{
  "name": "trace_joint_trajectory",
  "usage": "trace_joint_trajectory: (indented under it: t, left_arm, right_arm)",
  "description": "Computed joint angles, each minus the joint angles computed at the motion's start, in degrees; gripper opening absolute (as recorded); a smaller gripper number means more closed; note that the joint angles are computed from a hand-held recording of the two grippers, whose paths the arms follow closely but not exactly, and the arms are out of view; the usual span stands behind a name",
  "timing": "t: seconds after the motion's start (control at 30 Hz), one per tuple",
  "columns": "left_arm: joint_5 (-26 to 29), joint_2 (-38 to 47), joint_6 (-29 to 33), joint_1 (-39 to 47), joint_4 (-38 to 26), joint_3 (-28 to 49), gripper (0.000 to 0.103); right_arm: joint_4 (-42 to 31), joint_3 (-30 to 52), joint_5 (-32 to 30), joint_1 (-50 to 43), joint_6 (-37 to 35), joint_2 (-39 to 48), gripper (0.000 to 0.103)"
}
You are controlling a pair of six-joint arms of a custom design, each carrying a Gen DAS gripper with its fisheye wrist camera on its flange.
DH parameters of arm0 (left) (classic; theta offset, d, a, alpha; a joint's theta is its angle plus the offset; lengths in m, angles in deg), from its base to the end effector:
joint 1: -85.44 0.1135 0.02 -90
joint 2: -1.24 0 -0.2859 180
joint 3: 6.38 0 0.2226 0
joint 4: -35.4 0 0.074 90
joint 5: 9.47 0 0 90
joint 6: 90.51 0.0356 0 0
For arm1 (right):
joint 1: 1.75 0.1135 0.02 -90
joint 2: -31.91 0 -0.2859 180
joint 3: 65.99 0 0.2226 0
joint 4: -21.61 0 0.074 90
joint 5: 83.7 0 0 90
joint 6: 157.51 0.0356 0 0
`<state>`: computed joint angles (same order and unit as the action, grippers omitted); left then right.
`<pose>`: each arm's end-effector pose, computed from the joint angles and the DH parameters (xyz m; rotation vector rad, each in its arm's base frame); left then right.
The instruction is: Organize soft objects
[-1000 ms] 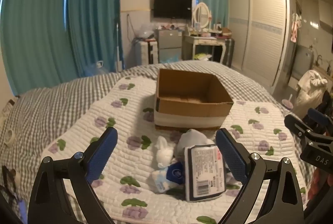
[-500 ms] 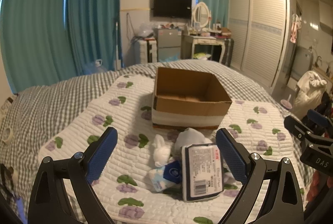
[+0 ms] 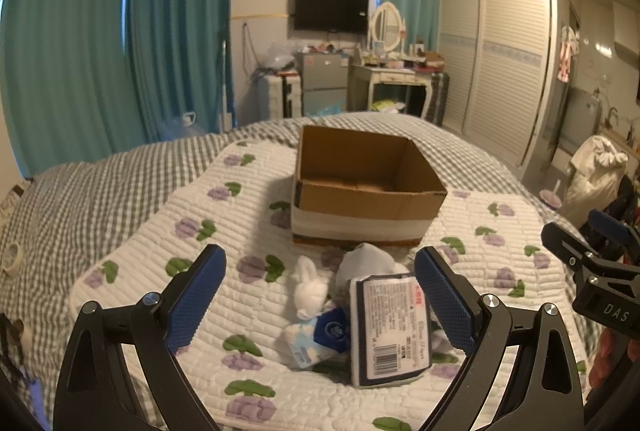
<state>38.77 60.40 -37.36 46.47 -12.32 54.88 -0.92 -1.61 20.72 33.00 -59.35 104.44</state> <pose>0.1441 -0.0861 0.2953 -0.2892 2.1153 0.1062 0.2087 0.1340 0.2993 -0.3337 2.0665 0.1891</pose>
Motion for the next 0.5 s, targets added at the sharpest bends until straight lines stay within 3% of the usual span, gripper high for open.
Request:
trace_joint_trajectory:
  t: [0.5]
  left_arm:
    - [-0.4,0.0,-0.5,-0.4,-0.4,0.0,0.097]
  right_arm:
    - [-0.1,0.0,0.4,0.7,0.0,-0.3,0.103]
